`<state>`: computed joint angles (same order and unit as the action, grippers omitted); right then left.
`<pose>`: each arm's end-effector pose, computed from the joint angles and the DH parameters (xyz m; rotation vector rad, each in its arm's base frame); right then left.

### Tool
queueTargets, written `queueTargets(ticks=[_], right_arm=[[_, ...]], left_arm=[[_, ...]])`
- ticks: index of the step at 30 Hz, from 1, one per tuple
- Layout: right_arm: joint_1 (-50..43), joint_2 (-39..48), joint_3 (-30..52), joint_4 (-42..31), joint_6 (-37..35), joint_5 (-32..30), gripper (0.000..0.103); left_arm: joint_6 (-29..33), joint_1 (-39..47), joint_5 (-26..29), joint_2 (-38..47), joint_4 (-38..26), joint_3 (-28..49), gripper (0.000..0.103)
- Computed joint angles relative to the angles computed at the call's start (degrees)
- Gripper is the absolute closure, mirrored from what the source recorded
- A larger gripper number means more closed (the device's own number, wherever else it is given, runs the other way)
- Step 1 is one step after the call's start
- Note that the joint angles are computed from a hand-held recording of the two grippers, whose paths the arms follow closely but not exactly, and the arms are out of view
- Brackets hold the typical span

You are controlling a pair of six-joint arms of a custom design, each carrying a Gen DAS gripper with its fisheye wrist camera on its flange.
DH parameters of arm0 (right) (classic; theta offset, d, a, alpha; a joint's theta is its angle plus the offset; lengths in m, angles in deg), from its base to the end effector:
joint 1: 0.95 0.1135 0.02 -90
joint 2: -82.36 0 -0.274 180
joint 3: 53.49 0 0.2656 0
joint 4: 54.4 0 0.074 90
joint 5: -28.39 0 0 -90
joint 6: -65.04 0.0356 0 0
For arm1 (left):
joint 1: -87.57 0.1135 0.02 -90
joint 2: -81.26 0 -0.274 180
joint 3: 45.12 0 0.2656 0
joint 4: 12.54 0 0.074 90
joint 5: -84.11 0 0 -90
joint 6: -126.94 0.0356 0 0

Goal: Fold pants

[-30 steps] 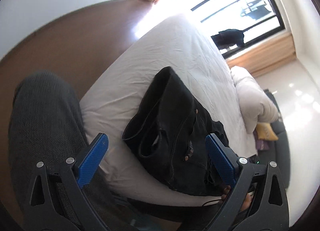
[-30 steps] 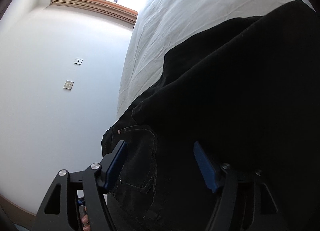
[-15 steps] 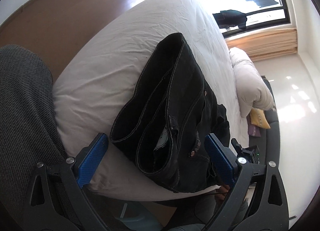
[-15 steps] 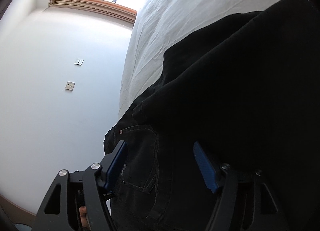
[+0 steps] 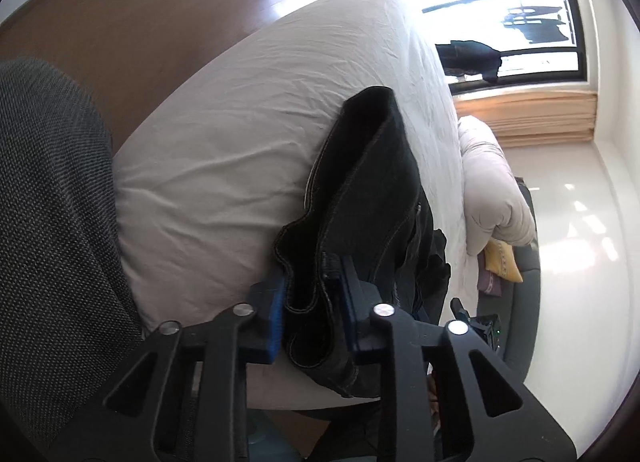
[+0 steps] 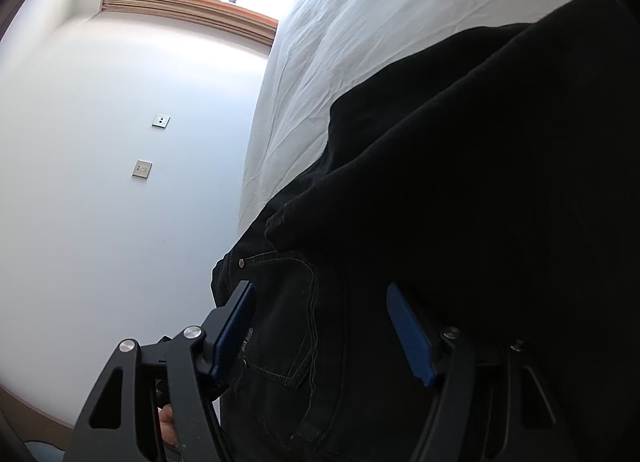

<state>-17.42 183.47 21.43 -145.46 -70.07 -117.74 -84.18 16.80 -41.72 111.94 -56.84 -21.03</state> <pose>0.2655 -0.0477 0.1817 -0.3179 2.6053 1.5152 0.0569 -0.0999 0.1430 -1.2886 2.0844 -0.9416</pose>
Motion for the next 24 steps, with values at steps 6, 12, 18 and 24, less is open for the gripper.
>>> queueTargets(ticks=[6,12,18,24], right_arm=[[0.29,0.41,0.41,1.59,1.72,2.41,0.051],[0.0,1.74,0.65,2.47,2.74,2.8,0.055],[0.36,1.09,-0.45,4.71,4.04,2.94,0.056],[-0.77,1.5,2.17,0.13,3.62,1.59,0.03]], left_arm=[[0.37,-1.66,-2.14,0.64,-4.53,4.01,0.092],[4.34,-1.41,-3.34,4.62,-7.5,10.39,0.094],[19.26,3.97,-0.9,13.23,-6.59,22.42,0.094],[38.3,10.17,6.94,29.91,-0.5,39.34,0.094]])
